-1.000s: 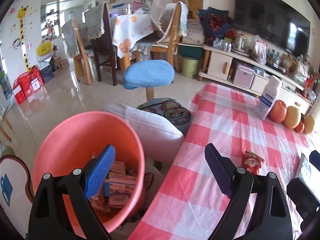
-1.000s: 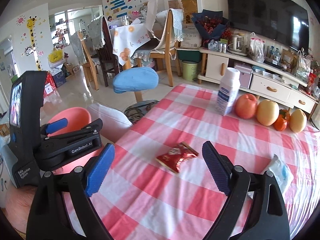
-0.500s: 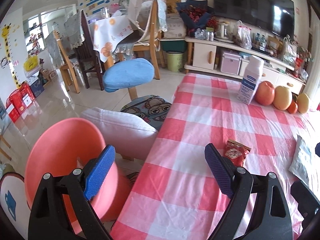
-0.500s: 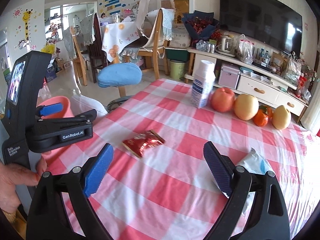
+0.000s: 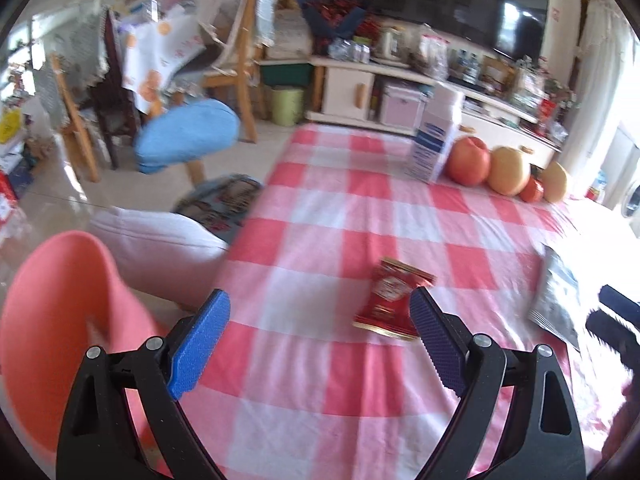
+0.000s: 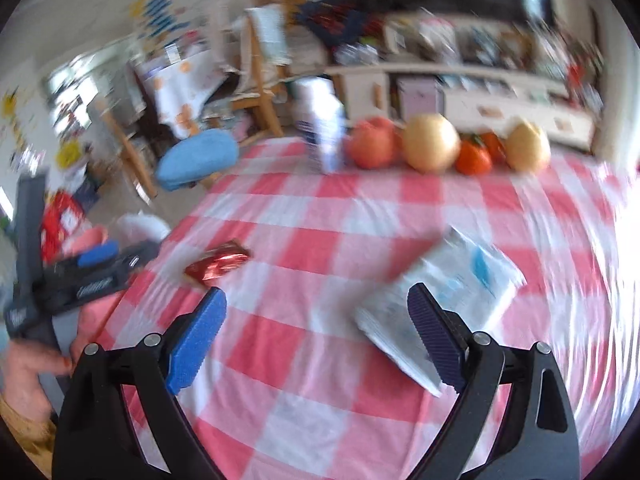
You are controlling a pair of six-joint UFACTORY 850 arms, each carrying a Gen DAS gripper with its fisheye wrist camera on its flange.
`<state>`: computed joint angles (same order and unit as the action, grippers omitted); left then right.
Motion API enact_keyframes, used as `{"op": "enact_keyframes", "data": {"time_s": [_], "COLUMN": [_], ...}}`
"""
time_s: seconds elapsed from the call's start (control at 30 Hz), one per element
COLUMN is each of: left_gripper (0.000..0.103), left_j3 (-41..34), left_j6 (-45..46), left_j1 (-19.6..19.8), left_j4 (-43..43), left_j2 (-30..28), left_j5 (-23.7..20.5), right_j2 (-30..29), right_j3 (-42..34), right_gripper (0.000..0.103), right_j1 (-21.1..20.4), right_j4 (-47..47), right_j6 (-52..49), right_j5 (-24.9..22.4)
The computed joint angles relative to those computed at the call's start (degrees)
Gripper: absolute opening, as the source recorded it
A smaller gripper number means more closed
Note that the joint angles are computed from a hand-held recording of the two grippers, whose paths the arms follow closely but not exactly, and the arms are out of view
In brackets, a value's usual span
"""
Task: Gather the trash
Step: 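Move both open grippers back over the table, then grasp the red snack packet with the left gripper while the right grasps another wet-wipes pack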
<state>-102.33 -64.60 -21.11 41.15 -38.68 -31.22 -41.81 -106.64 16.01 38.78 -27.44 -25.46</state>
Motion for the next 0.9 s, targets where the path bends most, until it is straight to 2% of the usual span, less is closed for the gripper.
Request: {"op": "enact_keyframes", "data": {"time_s": [0.07,0.17,0.27,0.33,0.4,0.67,0.77,0.9], "left_gripper": [0.09,0.09,0.09,0.09,0.09,0.09,0.09,0.082], "left_j3": [-1.9,-6.4,-11.6,-13.6,-15.2,-18.2,-19.7,-20.9], "left_j6": [5.4,13.1,19.3,21.8,23.5,25.8,26.1,25.8], "left_j1": [-0.2,-0.7,-0.9,-0.9,-0.7,0.3,0.5,0.3], "left_j4": [-3.7,-7.8,-11.7,-13.7,-15.6,-20.9,-21.8,-21.6], "left_j2": [-1.6,-5.1,-8.9,-10.3,-11.5,-13.9,-15.1,-15.9], "left_j5": [-0.1,-2.7,-5.6,-6.1,-6.3,-6.0,-6.4,-6.1], "right_j2": [-1.3,-2.9,-4.6,-5.8,-6.9,-9.0,-10.9,-11.4], "right_j3": [-1.6,-3.6,-5.7,-6.9,-8.4,-11.7,-14.2,-14.8], "right_gripper": [0.092,0.092,0.092,0.092,0.092,0.093,0.093,0.095], "right_j1": [-1.3,-2.3,-3.0,-3.3,-3.4,-3.0,-3.3,-2.5], "right_j4": [-2.0,-6.9,-8.3,-8.5,-8.8,-20.3,-20.1,-21.2], "right_j6": [5.7,11.8,14.6,15.6,16.2,26.3,27.2,26.6], "right_j5": [-1.9,-3.8,-6.1,-7.4,-8.6,-7.6,-10.5,-10.0]}}
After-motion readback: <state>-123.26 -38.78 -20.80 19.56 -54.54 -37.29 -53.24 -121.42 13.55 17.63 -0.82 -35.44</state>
